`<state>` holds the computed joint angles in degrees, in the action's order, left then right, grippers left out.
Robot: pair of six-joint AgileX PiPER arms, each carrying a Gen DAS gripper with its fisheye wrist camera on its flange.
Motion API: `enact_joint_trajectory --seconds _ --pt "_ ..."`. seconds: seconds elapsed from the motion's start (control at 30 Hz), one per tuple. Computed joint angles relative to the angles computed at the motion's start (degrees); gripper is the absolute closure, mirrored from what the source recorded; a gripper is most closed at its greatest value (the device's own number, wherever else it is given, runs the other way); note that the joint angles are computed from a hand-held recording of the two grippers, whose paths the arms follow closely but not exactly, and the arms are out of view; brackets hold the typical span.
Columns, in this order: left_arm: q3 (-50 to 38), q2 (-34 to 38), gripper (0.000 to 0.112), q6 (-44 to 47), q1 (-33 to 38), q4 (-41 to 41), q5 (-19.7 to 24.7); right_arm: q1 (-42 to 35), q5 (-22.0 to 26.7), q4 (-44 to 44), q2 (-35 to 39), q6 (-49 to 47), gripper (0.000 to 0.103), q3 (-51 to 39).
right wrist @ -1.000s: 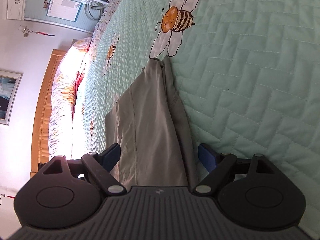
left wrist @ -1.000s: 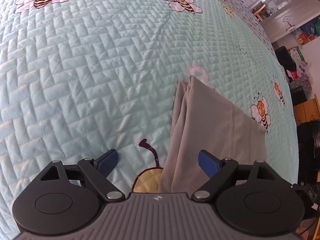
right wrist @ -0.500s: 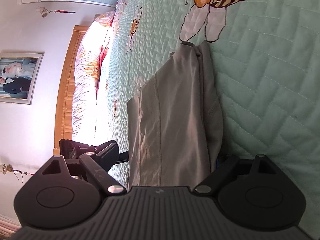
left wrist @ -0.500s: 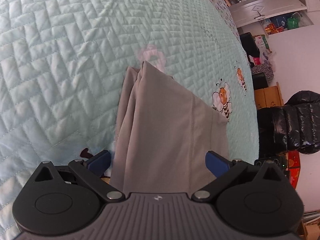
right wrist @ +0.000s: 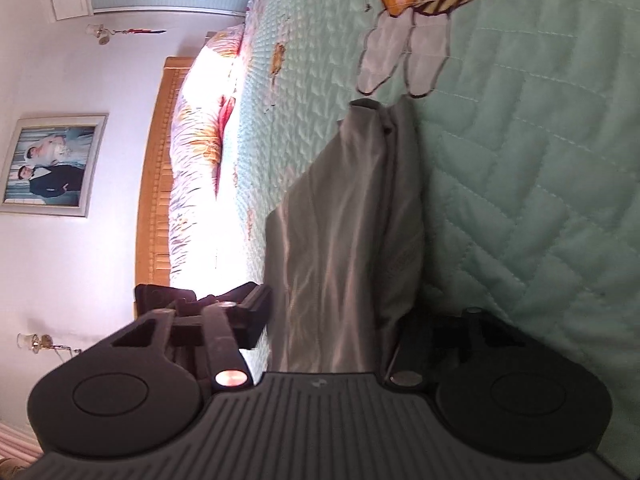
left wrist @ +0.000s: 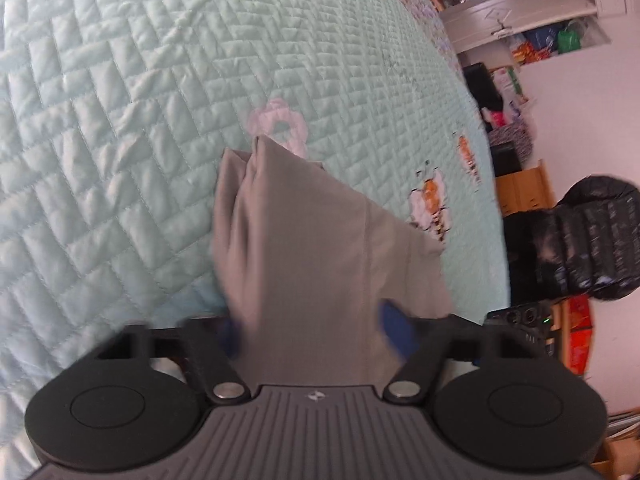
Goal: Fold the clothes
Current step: 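Roll both grippers and pinch the edge of the grey trouser bundle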
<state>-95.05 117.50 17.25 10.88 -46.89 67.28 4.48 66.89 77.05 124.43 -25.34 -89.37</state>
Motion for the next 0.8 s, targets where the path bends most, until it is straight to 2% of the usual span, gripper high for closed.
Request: enact_joint_trajectory --seconds 0.03,0.07,0.17,0.27,0.37,0.5,0.57,0.63,0.7,0.77,0.8 --pt "0.77 -0.11 0.094 -0.01 0.14 -0.28 -0.81 0.3 -1.13 -1.1 -0.04 1.16 0.091 0.14" --pt "1.75 -0.45 0.099 0.39 0.38 -1.07 -1.55 0.61 -2.22 -0.88 -0.24 1.09 0.093 1.05" --pt "4.42 -2.83 0.101 2.08 -0.24 -1.11 -4.69 1.27 -4.96 0.61 -2.8 -1.13 0.092 4.45" --pt "6.02 -5.43 0.103 2.55 -1.65 -0.48 -7.55 2.86 -9.79 -0.23 -6.37 -2.52 0.092 7.61" --pt "4.33 -6.25 0.103 1.74 -3.11 0.45 -7.67 5.45 -17.04 -1.42 -10.84 -3.86 0.092 11.1" --pt "-0.39 -5.58 0.103 -1.6 -6.23 4.87 -6.51 6.81 -21.42 4.99 -15.23 -11.39 0.092 16.37" --pt "-2.2 -4.65 0.103 -4.56 -7.13 7.65 -5.65 6.58 -21.02 7.15 -15.26 -12.57 0.092 17.29" --pt "-2.41 -3.76 0.102 -8.08 -7.65 9.88 -6.45 6.57 -23.02 3.57 -14.31 -8.05 0.092 16.42" --pt "-2.14 -2.91 0.101 -9.93 -6.85 10.64 -6.55 5.41 -21.58 3.89 -12.39 -7.19 0.089 16.11" --pt "-1.35 -2.3 0.087 -10.24 -5.56 9.81 -6.65 4.09 -19.29 6.03 -11.02 -7.46 0.086 16.36" --pt "-0.57 -2.08 0.086 -9.14 -4.56 7.75 -6.85 3.53 -18.17 6.63 -10.54 -7.84 0.083 16.08"
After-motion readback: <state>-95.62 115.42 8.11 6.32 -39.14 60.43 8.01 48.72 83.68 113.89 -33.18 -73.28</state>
